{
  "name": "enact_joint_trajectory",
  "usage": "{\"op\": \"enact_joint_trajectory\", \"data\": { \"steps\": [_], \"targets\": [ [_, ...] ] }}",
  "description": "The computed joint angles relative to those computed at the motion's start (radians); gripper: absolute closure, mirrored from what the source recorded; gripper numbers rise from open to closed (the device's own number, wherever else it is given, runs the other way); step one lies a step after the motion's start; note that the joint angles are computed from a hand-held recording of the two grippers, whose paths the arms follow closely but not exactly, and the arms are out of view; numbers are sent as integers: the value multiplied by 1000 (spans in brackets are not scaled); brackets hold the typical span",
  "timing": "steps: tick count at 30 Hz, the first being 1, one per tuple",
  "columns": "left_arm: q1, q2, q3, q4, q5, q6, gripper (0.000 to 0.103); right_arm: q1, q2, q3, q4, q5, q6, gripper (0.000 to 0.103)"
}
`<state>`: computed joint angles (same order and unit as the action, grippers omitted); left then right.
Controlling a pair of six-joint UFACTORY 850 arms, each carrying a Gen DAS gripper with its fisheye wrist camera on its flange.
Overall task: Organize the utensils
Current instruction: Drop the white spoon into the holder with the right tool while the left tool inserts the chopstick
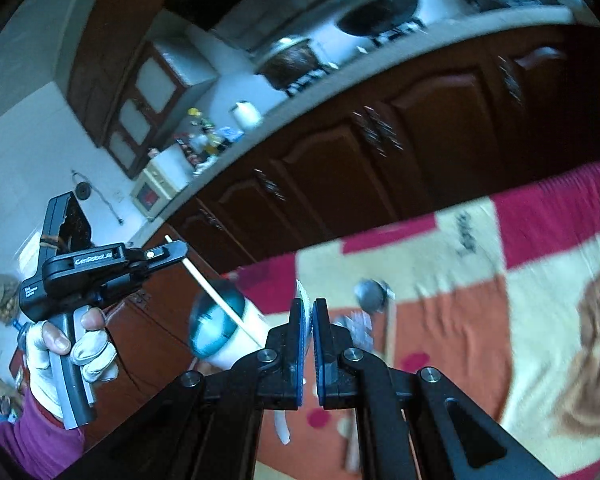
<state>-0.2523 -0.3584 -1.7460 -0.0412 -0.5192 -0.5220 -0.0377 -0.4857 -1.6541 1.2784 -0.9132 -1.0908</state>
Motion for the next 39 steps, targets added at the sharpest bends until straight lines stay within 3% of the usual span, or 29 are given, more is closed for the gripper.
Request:
{"op": "enact_joint_trajectory", "data": {
  "steps": [9, 16, 25, 30, 33, 36, 39],
  "targets": [
    [79, 103, 64, 243, 3, -170, 99, 153, -106, -238, -10, 40, 46, 99],
    [105, 113, 123, 332, 11, -236, 99, 274, -216, -396, -160, 178, 85, 99],
    [78, 87, 186, 540, 8, -406, 99, 327, -261, -389, -268, 247, 72, 99],
    [61, 72, 198, 549, 10, -418, 99, 331, -240, -337, -288, 242, 51, 99],
    [54, 64, 199, 539, 5, -416, 99, 328, -265, -372, -361, 189, 122, 99],
    [45, 64, 208, 556, 4, -436, 98, 322, -280, -386, -400, 150, 172, 92],
    [39, 66, 213, 570, -5, -453, 81, 311, -259, -351, -376, 151, 162, 68]
  ]
}}
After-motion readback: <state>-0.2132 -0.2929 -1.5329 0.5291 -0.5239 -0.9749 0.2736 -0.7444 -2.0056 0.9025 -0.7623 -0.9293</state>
